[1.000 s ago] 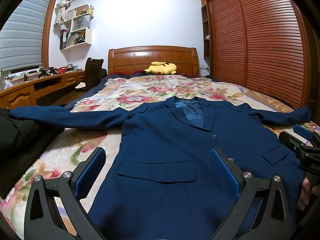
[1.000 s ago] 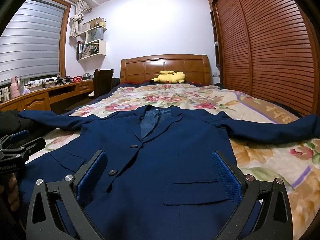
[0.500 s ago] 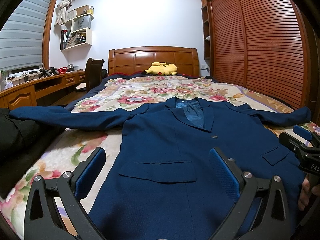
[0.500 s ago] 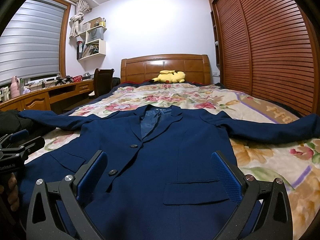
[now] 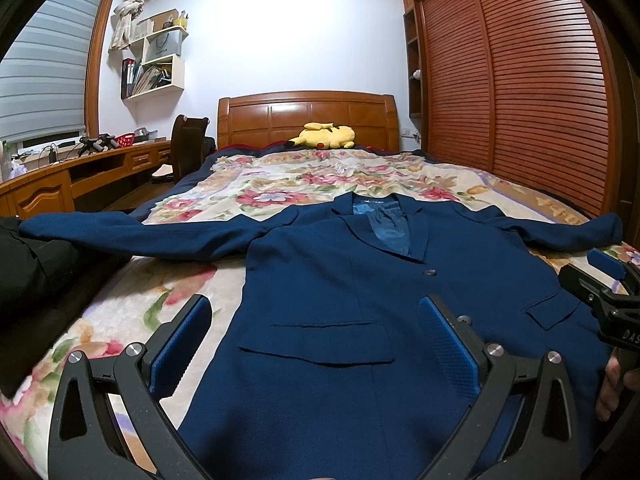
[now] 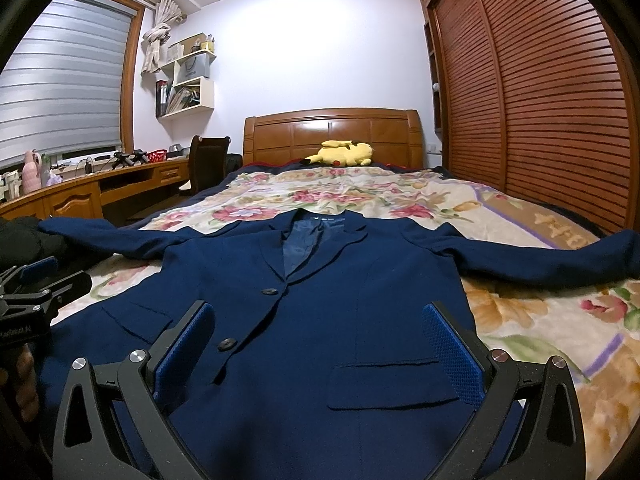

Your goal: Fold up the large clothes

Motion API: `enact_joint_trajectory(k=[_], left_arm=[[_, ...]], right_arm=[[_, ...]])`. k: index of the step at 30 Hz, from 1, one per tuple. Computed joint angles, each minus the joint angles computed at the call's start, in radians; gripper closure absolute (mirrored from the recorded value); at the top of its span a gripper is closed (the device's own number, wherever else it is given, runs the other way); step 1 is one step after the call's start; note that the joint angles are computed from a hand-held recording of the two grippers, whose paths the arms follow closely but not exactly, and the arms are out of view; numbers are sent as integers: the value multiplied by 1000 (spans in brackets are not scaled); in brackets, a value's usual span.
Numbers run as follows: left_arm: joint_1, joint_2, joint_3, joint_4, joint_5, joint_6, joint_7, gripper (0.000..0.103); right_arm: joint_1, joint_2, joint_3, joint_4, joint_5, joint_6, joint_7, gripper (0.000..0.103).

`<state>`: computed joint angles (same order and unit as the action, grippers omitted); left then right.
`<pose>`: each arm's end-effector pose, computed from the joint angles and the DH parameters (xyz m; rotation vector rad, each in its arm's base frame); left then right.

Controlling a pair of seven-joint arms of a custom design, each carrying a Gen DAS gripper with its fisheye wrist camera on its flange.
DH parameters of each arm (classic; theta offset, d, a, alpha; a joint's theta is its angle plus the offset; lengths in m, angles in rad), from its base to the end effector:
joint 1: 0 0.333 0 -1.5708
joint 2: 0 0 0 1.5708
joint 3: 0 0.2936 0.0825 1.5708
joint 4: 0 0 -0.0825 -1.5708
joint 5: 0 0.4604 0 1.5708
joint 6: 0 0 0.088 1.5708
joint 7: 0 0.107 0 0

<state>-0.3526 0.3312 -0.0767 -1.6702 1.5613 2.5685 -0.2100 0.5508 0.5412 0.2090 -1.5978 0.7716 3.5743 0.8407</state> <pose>0.6787 -0.3226 0.4103 -1.5829 1.3190 -0.8919 0.6240 0.4313 0.4044 -1.5950 1.0308 -0.7586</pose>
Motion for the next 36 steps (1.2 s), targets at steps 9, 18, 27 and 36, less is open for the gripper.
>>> enact_joint_trajectory(k=[9, 18, 27, 36], left_arm=[[25, -66, -10, -72, -41, -19, -4, 0], [82, -158, -38, -166, -62, -51, -24, 0], [129, -204, -52, -216, -101, -80, 38, 0], [173, -212, -48, -221, -111, -92, 93, 0]], right_arm=[[-154, -36, 149, -49, -232, -98, 155, 0], [-186, -48, 175, -40, -374, -151, 207, 0], [-248, 53, 263, 105, -446, -226, 153, 0], [-206, 214, 279, 336, -443, -292, 39, 0]])
